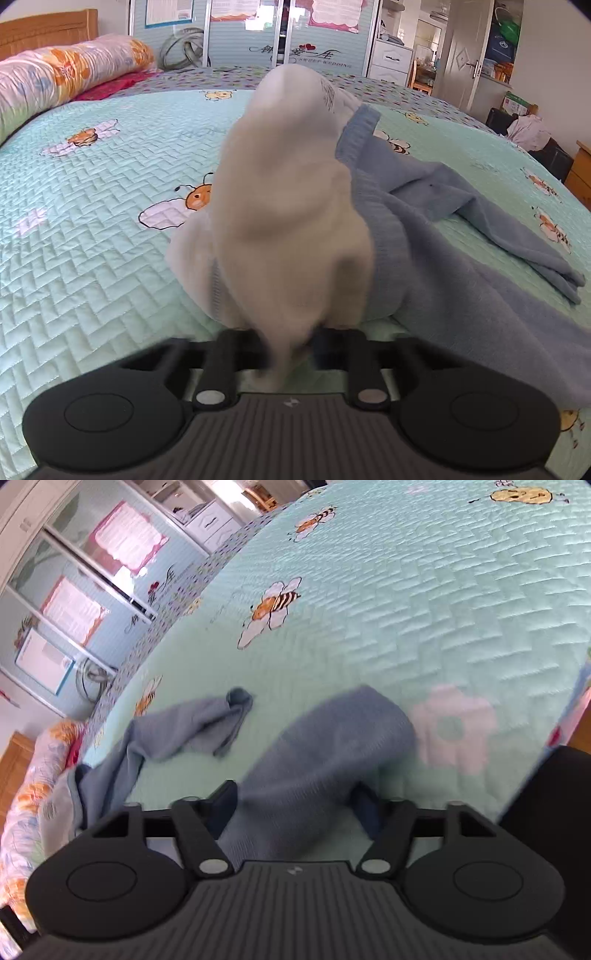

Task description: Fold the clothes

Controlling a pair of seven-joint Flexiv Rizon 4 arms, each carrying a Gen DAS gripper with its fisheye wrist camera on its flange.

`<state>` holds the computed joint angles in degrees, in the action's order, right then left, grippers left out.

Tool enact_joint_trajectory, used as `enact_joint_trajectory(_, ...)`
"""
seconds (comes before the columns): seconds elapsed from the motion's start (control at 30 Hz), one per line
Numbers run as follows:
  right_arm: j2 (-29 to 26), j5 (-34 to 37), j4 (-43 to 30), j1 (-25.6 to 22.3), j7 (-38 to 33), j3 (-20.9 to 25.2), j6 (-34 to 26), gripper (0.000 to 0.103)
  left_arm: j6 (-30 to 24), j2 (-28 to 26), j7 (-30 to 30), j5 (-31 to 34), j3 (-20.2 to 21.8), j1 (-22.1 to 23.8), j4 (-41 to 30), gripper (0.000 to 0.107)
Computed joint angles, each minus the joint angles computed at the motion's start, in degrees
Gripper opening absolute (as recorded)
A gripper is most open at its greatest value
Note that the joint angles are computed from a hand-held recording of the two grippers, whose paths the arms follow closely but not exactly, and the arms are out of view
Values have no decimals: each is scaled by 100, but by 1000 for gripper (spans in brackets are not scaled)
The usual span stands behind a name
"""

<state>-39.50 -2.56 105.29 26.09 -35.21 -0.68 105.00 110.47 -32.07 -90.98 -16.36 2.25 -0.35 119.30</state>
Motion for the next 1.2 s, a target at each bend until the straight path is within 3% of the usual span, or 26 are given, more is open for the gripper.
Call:
enact_joint_trajectory(0.03,-39,-189,-110,-118,0,71,-13,11,176,79,-90,75,-115,117,67,10)
enact_joint_trajectory(0.1,-43,-139,-233,3,-108,-173,162,7,555,348,-301,270,-289,343,275,10)
enact_joint_trajectory(0.17,21,76,-184,431,-3,-832,583,7,736,698,-611,760,-656,861,497,10)
enact_joint_trajectory(0.27,106,1331,-139,1447,-671,-2050,682,7,741,1130,-992,1532,-1036,1463,733,10)
enact_joint_trajectory(0.33,134,2482,-296,1840,-1555,-2428,509,13,662,1253,-984,1509,-767,1211,827,19)
enact_joint_trajectory(0.37,173,2533,-278,1796,-1581,-2361,327,17,664,1242,-858,1229,-459,844,876,21)
enact_joint_trajectory(0.43,215,2457,-195,1759,-1412,-2329,8,36,688,1125,-599,507,52,154,977,23)
enact_joint_trajectory(0.5,54,2460,27,2358,-1045,-2991,-87,37,671,1140,-675,167,142,-52,1139,24)
enact_joint_trajectory(0.57,-270,2139,443,3158,-509,-3921,232,42,910,1201,-817,291,5,17,1323,31)
enact_joint_trajectory(0.63,-800,2597,529,3956,-714,-4798,468,49,1151,1228,-584,209,87,-275,1424,44)
enact_joint_trajectory(0.7,-986,2856,541,4286,-1057,-5065,727,53,1221,1226,-170,192,123,-528,1422,51)
enact_joint_trajectory(0.77,-711,2074,623,4003,-913,-4591,1219,61,1124,1113,387,2,485,-1143,1262,56)
enact_joint_trajectory(0.8,-494,1689,634,3705,-1003,-4151,1468,63,1199,949,1134,-653,536,-1543,1171,57)
enact_joint_trajectory(0.87,-175,81,774,2918,-321,-3304,1882,63,1191,577,2310,-1790,829,-2343,868,57)
enact_joint_trajectory(0.9,-52,-539,757,2523,-144,-2837,1879,63,1128,353,2828,-2287,1043,-2743,670,58)
enact_joint_trajectory(1.0,74,-1368,529,1503,-406,-1437,1409,63,1017,-519,4171,-3853,1762,-3807,-37,58)
enact_joint_trajectory(1.07,97,-1272,354,916,-967,-526,948,63,973,-1066,5017,-5150,2097,-4338,-526,58)
enact_joint_trajectory(1.2,57,-770,165,522,-1624,240,478,63,1190,-1641,6432,-6940,1975,-4492,-1321,62)
